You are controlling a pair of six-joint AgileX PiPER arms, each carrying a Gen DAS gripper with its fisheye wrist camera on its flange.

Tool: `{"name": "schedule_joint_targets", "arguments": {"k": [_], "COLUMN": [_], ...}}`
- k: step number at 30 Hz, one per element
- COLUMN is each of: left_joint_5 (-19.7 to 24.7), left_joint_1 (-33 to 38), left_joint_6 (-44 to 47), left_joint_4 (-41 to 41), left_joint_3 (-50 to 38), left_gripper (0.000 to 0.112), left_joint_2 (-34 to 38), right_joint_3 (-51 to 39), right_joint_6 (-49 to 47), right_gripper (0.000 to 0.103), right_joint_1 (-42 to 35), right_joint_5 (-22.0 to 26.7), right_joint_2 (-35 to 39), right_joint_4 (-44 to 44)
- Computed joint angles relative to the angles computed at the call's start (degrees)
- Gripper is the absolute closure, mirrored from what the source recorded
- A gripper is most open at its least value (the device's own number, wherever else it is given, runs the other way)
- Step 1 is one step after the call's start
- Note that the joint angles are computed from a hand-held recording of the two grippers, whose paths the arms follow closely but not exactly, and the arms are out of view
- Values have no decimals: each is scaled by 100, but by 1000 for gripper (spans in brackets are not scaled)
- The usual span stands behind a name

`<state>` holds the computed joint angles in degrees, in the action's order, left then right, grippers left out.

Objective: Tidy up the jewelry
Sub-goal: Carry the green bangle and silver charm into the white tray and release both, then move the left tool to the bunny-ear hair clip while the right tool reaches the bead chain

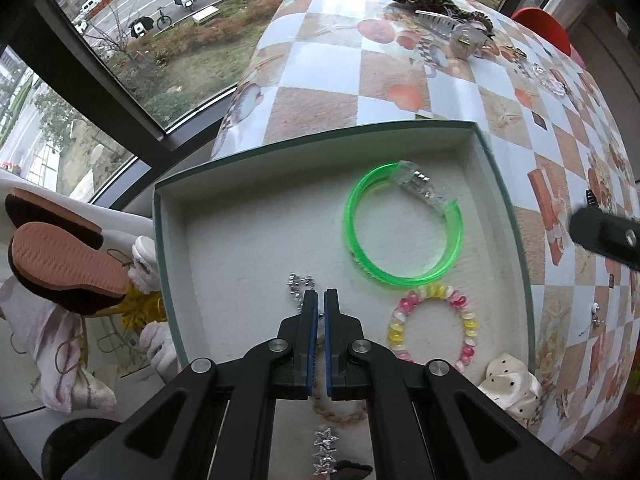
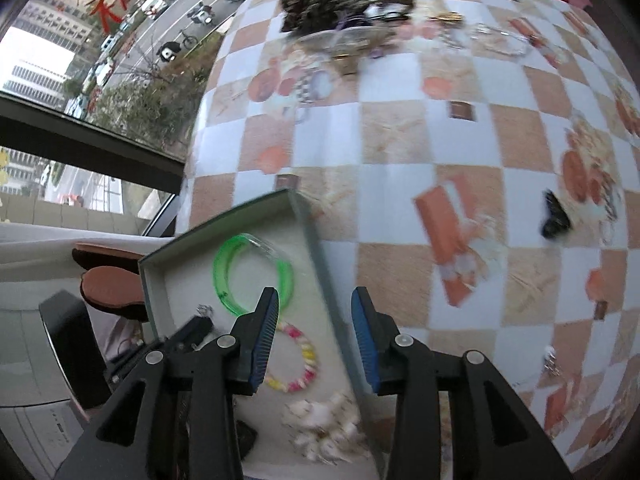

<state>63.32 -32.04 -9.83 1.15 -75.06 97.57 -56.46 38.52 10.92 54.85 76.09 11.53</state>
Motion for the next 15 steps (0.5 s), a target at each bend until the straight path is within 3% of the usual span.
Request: {"name": "schedule_joint_targets", "arguments": {"k": [7,14,15], "left_joint_5": [199,343,355], "left_joint_1": [-197,-353,-356], "left_joint_6": [-66,-217,-234], "left_joint_4": [-11,86,97], "left_joint_3": [-206,-325,-331], "left_gripper": [106,106,99], "left_joint_2": [58,37,31], "right_joint_3": [796,1489,1603], "right_joint_6": [40,-214,-310], "right_gripper": [61,49,46], "right_joint_1": [-241,-763,-928], "right_joint_5": [319,757,852], "right_joint_2": [-951,-1870,-2038], "right_joint_4": [-58,78,133]}}
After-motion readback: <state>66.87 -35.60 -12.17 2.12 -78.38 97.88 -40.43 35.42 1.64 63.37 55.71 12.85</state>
